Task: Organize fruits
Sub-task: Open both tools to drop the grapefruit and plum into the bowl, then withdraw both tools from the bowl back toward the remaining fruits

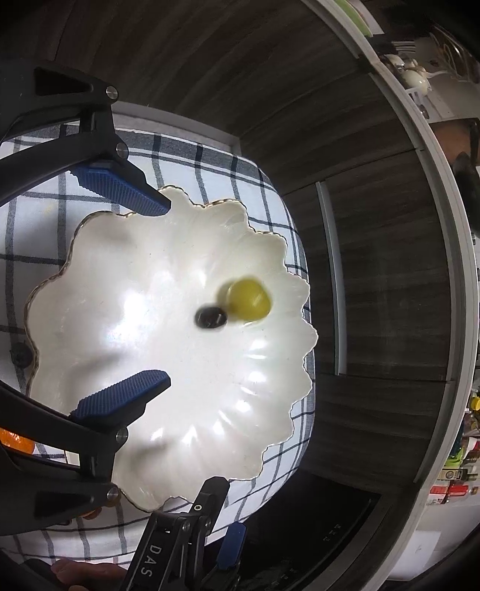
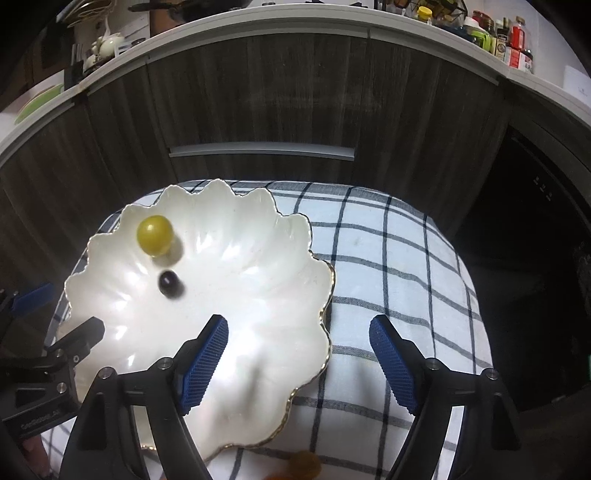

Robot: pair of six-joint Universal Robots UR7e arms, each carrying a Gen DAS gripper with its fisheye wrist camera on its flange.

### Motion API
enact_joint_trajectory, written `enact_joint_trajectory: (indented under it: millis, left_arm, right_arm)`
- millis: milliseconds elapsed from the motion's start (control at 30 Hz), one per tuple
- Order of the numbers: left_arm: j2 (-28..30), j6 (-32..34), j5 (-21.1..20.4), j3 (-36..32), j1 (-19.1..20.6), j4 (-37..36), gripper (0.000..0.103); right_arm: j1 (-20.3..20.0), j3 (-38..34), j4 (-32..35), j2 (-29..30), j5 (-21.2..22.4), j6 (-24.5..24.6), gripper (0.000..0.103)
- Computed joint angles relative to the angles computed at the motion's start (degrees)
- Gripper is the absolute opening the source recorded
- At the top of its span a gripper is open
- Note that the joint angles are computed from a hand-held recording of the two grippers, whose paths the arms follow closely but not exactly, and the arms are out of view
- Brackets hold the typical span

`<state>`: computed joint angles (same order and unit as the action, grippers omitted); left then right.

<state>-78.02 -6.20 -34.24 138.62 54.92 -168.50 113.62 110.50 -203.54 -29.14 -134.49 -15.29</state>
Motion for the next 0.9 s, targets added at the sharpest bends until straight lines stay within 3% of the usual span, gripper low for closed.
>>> enact_joint_trajectory:
  millis: [900]
  left_arm:
    - [-5.3, -5.4, -0.3, 4.0, -5.7, 4.6, 0.086]
  right_arm:
    - [2.0, 5.8, -5.9, -3.4, -1.4, -1.7, 0.08]
